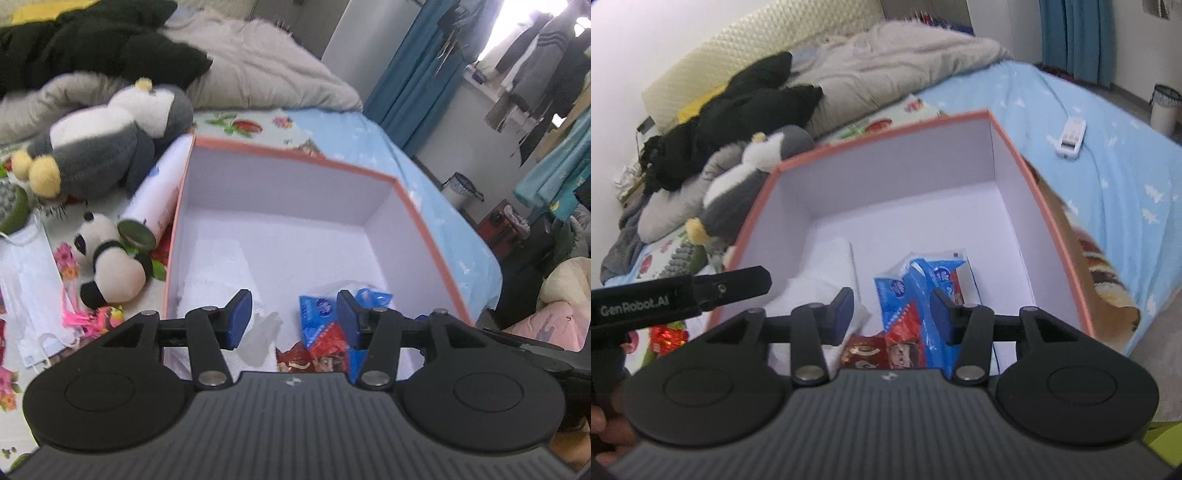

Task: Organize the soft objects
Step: 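Open the left tool to drop the cup while the right tool drops the tissue pack into the box, then withdraw both open tools from the box back toward the pile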

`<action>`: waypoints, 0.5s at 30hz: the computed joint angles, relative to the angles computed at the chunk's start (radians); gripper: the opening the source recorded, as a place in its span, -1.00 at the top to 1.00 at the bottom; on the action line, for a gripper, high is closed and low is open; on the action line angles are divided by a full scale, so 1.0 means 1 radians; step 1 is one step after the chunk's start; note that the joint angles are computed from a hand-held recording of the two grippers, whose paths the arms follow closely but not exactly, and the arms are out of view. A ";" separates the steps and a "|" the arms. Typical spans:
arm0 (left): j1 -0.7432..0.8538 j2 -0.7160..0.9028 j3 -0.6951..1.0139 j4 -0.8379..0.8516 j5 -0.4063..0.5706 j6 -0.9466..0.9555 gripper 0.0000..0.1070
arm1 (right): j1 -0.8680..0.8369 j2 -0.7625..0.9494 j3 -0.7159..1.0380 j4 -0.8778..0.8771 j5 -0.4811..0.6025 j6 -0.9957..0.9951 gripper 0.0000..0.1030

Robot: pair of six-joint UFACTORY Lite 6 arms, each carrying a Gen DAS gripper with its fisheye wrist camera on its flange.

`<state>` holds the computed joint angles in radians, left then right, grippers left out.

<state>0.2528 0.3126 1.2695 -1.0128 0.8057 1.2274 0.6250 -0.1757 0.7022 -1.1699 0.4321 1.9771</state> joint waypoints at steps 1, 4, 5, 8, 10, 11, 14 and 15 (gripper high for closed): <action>0.010 -0.029 -0.016 -0.002 0.013 0.004 -0.06 | 0.026 -0.027 -0.001 0.019 0.029 -0.012 0.05; 0.054 -0.118 -0.047 -0.002 0.068 0.009 -0.06 | 0.116 -0.095 0.016 0.063 0.131 -0.044 0.05; 0.071 -0.148 -0.056 -0.001 0.090 0.014 -0.06 | 0.150 -0.109 0.028 0.071 0.173 -0.052 0.05; 0.143 -0.234 -0.074 0.002 0.174 0.027 -0.06 | 0.260 -0.147 0.067 0.086 0.300 -0.054 0.05; 0.203 -0.286 -0.078 0.001 0.240 0.037 -0.06 | 0.335 -0.167 0.092 0.084 0.370 -0.041 0.05; 0.240 -0.314 -0.077 0.003 0.277 0.042 -0.06 | 0.369 -0.167 0.112 0.086 0.405 -0.039 0.05; 0.362 -0.382 -0.059 0.000 0.401 0.063 -0.06 | 0.489 -0.155 0.176 0.071 0.520 -0.020 0.05; 0.401 -0.400 -0.049 0.001 0.442 0.073 -0.06 | 0.524 -0.145 0.200 0.066 0.554 -0.014 0.05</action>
